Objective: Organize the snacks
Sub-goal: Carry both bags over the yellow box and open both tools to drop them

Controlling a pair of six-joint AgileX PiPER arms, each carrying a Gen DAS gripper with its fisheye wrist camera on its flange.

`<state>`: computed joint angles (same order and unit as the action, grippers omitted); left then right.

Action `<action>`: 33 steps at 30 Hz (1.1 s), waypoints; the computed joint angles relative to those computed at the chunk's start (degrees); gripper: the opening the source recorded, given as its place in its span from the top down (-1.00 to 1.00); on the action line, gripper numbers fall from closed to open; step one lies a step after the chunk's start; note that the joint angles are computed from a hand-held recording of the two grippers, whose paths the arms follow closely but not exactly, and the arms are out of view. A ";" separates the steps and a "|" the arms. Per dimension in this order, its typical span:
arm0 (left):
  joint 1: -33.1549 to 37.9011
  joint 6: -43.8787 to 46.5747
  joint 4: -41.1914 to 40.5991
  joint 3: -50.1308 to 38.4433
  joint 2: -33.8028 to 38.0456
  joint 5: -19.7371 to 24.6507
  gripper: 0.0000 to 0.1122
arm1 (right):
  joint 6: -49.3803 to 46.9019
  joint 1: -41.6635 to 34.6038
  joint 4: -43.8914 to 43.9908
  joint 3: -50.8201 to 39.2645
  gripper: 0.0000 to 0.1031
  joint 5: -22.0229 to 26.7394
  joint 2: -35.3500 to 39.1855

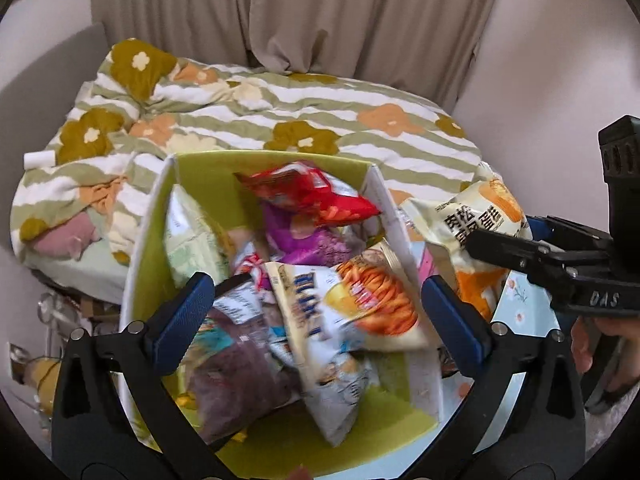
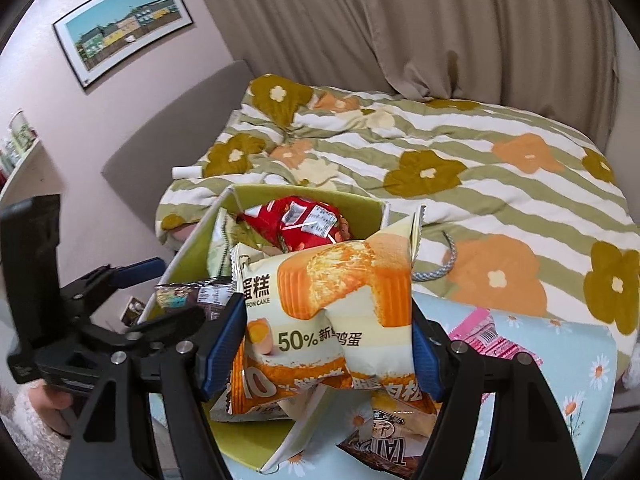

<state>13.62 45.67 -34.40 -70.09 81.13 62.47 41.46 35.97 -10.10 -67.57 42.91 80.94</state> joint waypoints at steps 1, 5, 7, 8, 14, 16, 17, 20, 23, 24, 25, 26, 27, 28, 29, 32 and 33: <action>0.92 0.69 -0.17 -0.20 0.10 0.60 -0.84 | 0.88 0.40 -0.43 -0.91 -0.35 0.46 0.74; 4.91 2.59 -0.85 -1.67 1.24 2.46 -0.84 | 2.26 1.77 -1.70 -3.79 -0.35 1.22 3.15; 6.42 2.88 -1.02 -2.67 1.90 3.33 -0.84 | 2.36 2.48 -1.97 -5.81 -0.35 1.62 4.75; 7.42 3.33 -1.34 -3.12 2.20 3.82 -0.84 | 2.12 2.82 -1.90 -7.01 -0.35 1.84 5.65; 10.29 5.52 -0.77 -5.14 3.78 3.89 -0.84 | 1.18 4.21 -1.73 -15.56 -0.35 3.49 12.23; 10.69 6.23 -0.31 -5.41 4.17 3.54 -0.84 | 1.31 4.37 -1.70 -18.58 -0.36 4.22 14.83; 10.89 6.66 -0.13 -5.52 4.37 3.36 -0.84 | 1.39 4.43 -1.73 -19.98 -0.36 4.71 16.00; 11.28 7.66 0.64 -6.04 5.24 2.49 -0.84 | 2.07 4.69 -1.93 -24.79 -0.39 5.82 20.21; 11.49 7.93 1.48 -6.79 6.37 1.80 -0.84 | 5.28 5.39 -4.49 -28.42 -0.44 6.64 23.70; 11.62 7.89 1.76 -7.35 7.09 1.78 -0.84 | 6.28 5.51 -5.09 -29.01 -0.55 6.52 24.42; 11.90 7.99 1.92 -7.65 7.71 1.82 -0.84 | 7.26 5.66 -5.58 -29.45 -0.69 6.09 25.02; 12.25 8.10 1.98 -7.88 8.28 1.95 -0.84 | 8.91 5.96 -6.70 -28.84 -0.97 4.88 25.04; 12.49 8.13 2.01 -8.01 8.74 2.01 -0.84 | 9.81 6.18 -7.41 -28.62 -0.99 4.33 25.02; 12.63 8.13 2.06 -8.02 9.07 2.04 -0.84 | 11.24 6.56 -8.60 -27.74 -0.99 3.33 24.65; 12.86 8.14 2.09 -8.13 9.52 2.24 -0.84 | 11.94 6.81 -9.25 -27.09 -0.99 2.93 24.37; 13.13 8.31 2.10 -8.18 10.22 2.71 -0.84 | 12.06 7.20 -10.13 -27.23 -0.99 3.92 24.56; 13.13 8.42 2.12 -7.97 10.09 2.67 -0.84 | 12.24 7.24 -10.42 -27.08 -0.99 4.19 24.43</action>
<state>26.74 54.09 -32.28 -78.07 91.22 65.14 53.70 43.21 -20.52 -94.65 47.10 105.36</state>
